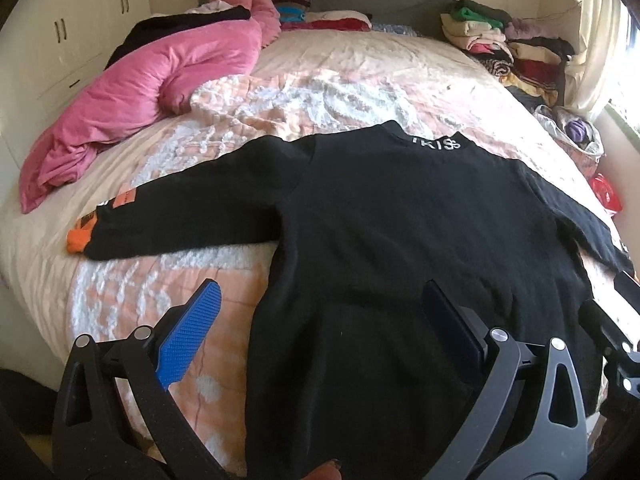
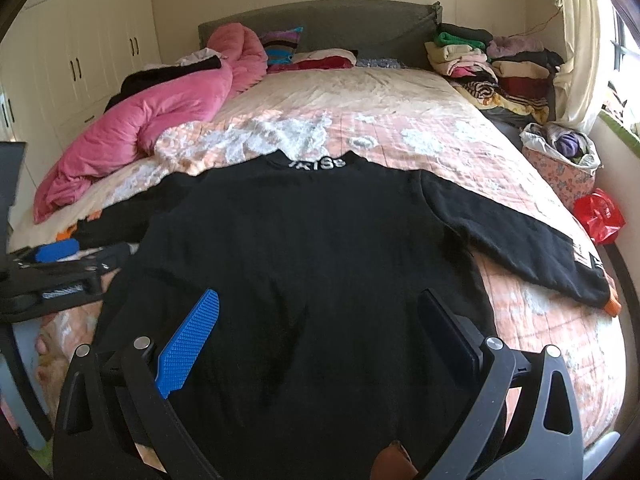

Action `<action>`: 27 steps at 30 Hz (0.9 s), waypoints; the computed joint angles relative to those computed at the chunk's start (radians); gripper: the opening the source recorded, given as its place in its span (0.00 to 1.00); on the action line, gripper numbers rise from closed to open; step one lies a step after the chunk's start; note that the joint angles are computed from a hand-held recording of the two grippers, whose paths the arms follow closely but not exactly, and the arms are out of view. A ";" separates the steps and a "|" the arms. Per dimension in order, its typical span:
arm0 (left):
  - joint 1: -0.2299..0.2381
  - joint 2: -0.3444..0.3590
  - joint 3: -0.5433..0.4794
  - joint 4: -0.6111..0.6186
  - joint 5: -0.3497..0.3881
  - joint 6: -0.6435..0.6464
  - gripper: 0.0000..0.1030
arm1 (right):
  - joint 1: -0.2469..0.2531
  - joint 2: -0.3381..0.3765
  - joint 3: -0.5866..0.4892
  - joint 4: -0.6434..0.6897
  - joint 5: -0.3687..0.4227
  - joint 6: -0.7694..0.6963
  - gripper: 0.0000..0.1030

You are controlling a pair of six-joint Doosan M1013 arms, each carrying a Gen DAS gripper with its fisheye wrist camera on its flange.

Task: Fold small clothes
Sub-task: 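Move the right tool to the orange sleeve cuff and grasp it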

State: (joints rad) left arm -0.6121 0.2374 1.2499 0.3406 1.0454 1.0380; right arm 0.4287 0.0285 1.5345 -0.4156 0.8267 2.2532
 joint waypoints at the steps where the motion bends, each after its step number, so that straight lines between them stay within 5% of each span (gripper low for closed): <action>1: 0.001 0.005 -0.008 -0.003 0.000 0.001 0.92 | -0.002 0.002 -0.004 -0.004 -0.002 0.006 0.96; 27: -0.009 0.187 -0.310 -0.052 0.037 0.068 0.92 | -0.161 0.007 -0.034 -0.131 0.034 0.217 0.96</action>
State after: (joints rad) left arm -0.6212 0.4248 0.9403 0.2887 1.0826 1.1059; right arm 0.2681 0.0352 1.5010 -0.5465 0.8610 2.4701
